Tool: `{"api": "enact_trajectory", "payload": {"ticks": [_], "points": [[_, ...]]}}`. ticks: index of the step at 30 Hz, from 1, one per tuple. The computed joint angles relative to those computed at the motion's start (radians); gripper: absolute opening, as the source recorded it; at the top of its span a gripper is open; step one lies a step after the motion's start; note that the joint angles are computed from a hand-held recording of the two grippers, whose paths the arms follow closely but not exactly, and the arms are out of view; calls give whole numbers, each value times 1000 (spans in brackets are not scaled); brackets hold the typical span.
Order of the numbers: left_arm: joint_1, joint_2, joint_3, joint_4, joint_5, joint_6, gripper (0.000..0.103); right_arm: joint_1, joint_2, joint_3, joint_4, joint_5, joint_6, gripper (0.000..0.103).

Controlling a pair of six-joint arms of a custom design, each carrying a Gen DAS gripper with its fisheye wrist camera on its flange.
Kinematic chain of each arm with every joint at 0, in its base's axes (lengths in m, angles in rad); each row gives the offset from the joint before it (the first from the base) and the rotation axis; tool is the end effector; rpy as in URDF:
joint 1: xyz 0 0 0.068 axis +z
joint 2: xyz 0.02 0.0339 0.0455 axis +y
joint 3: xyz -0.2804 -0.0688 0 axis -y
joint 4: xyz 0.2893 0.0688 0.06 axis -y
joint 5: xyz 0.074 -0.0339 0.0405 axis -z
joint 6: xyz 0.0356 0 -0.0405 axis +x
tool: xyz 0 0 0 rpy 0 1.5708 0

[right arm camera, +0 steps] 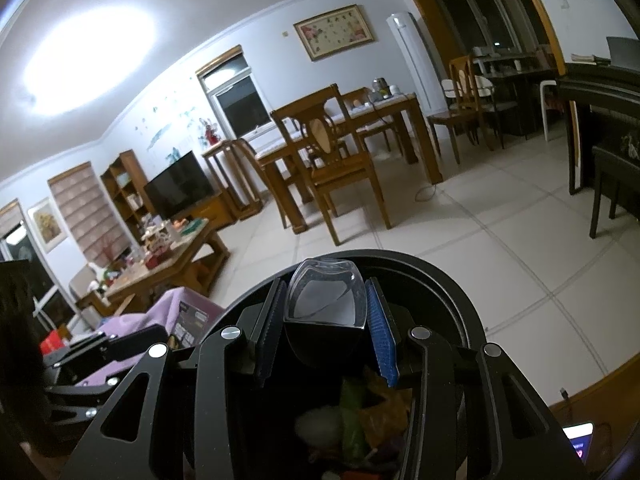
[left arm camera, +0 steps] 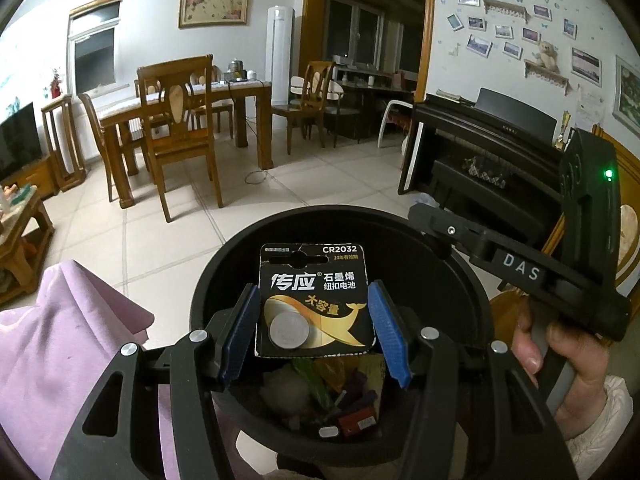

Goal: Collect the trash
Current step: 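Carry the battery card and black cup over the bin and open both tools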

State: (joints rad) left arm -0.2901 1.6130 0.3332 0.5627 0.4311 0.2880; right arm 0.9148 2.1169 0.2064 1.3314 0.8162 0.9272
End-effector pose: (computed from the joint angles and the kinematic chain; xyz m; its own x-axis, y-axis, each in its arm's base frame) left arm 0.2377 -0.0865 0.0638 -0.4443 0.4019 -0.8007 0.7174 0.6949 -0.0492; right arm 0.1475 0.1491 0.0065 -0.3370 0.4605 -0.8212 0.1645 0.8876 0.4303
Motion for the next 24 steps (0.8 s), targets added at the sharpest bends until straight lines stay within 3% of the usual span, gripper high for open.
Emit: {"api": "enact_trajectory", "payload": {"ticks": [9, 24], "points": [[-31, 60, 22, 11, -19, -4, 55, -12, 60, 56, -16, -24, 14, 41], [-51, 28, 4, 1, -23, 17, 57, -2, 26, 58, -59, -24, 31, 41]]}}
